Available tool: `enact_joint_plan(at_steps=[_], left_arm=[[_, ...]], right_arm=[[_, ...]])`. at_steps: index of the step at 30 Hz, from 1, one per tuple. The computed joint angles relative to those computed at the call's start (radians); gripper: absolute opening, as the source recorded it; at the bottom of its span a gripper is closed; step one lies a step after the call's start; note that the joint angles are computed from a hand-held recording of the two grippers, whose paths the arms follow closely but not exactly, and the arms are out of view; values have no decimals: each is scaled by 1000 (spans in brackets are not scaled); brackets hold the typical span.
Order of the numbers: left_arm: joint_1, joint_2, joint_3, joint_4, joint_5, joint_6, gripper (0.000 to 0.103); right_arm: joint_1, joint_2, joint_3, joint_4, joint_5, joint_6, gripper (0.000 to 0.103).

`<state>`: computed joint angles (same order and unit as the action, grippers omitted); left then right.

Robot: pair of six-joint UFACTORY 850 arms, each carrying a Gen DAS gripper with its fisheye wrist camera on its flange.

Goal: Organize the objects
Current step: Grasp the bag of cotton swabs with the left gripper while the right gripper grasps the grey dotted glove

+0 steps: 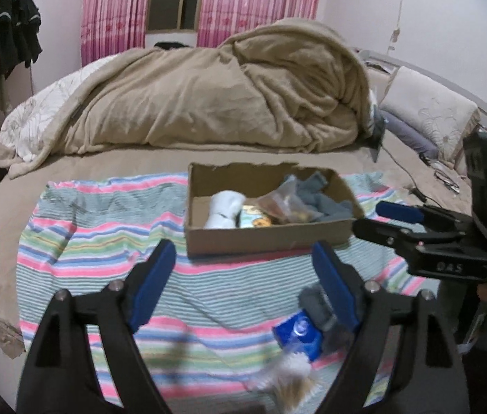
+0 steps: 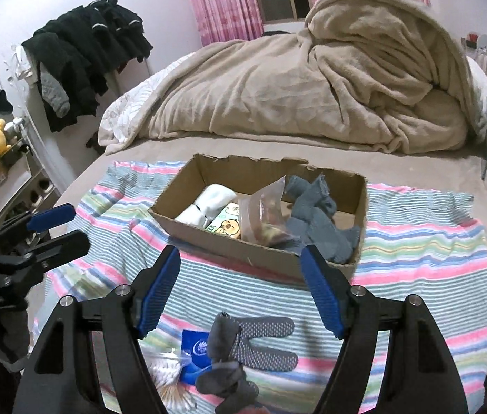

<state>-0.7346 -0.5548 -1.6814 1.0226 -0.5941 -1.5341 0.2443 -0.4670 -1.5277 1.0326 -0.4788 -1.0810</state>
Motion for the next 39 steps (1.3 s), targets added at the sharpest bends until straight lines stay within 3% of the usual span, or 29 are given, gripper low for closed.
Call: enact_joint_plan(at_steps=[4,18,39], left_arm=[[-32,20,12,41,-30,-31,88],[-87,51,66,65,-69,-109,88],[-84,-28,90,-168,9,-36,88]], right_arm=[[-7,50,50,44,9,-44,75],[-28,162,176,159,-4,-183,75],[-15,108,214,68,-32,-123,75]])
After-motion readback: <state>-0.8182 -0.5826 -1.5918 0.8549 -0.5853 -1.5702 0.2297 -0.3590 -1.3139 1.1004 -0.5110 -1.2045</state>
